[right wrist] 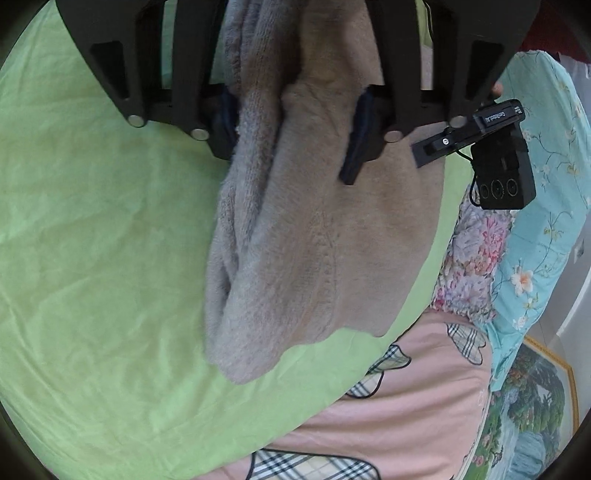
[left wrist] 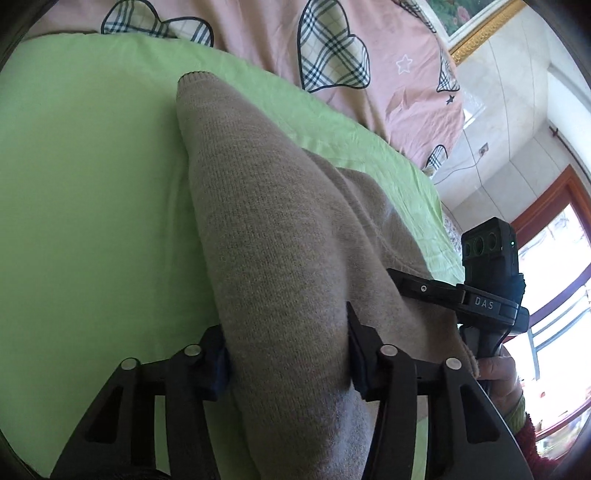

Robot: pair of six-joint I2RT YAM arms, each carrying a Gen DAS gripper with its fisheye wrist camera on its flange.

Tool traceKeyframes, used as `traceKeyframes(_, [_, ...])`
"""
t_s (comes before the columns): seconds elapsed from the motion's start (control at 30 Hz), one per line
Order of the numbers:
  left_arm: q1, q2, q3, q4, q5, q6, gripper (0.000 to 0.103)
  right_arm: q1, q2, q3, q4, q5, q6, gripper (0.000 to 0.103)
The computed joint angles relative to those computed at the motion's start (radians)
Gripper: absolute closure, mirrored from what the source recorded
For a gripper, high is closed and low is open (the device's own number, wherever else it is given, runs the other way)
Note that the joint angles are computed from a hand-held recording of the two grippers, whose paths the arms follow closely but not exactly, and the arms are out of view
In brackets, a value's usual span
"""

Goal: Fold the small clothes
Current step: 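Fold the sweater lengthwise with both grippers, laying one side over the other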

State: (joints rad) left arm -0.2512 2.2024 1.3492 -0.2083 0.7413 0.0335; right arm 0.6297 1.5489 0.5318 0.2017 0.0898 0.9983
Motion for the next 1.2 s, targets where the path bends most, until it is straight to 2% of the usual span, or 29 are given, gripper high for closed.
traceKeyframes(0.07, [0.026,-0.026,-0.016,-0.027,0.032,0.002,0.057,0.038,-0.013,0.026,-0.040,0.045,0.016,0.063])
traceKeyframes(0.23, [0.137,-0.159,-0.116,-0.093,0.074,0.087,0.058,0.147,0.005,0.089,-0.023,0.107,0.071,0.068])
traceKeyframes(0.47, [0.370,-0.332,-0.203,-0.298,0.107,0.360,0.058,0.286,0.203,0.259,0.110,0.128,0.111,0.068])
traceKeyframes(0.6, [0.493,-0.338,-0.203,-0.384,0.110,0.509,0.057,0.329,0.357,0.409,0.127,0.110,0.110,0.068])
traceKeyframes(0.67, [0.538,-0.304,-0.190,-0.406,0.101,0.549,0.057,0.328,0.424,0.463,0.141,0.075,0.107,0.068])
traceKeyframes(0.8, [0.576,-0.207,-0.175,-0.412,0.086,0.578,0.054,0.329,0.524,0.552,0.106,0.060,0.119,0.066])
traceKeyframes(0.87, [0.598,-0.188,-0.180,-0.412,0.112,0.597,0.050,0.328,0.528,0.538,0.122,0.055,0.141,0.058])
traceKeyframes(0.9, [0.606,-0.189,-0.184,-0.409,0.120,0.603,0.046,0.327,0.523,0.533,0.112,0.052,0.149,0.057])
traceKeyframes(0.97, [0.613,-0.198,-0.181,-0.406,0.112,0.602,0.034,0.327,0.507,0.536,0.065,0.058,0.146,0.044])
traceKeyframes(1.0, [0.611,-0.203,-0.178,-0.394,0.105,0.587,0.029,0.328,0.492,0.536,0.029,0.072,0.143,0.041])
traceKeyframes(1.07, [0.615,-0.189,-0.138,-0.396,0.112,0.568,0.029,0.327,0.449,0.521,-0.017,0.112,0.148,0.035])
traceKeyframes(1.2, [0.601,-0.144,-0.046,-0.391,0.112,0.483,0.029,0.308,0.377,0.486,-0.043,0.189,0.158,0.035])
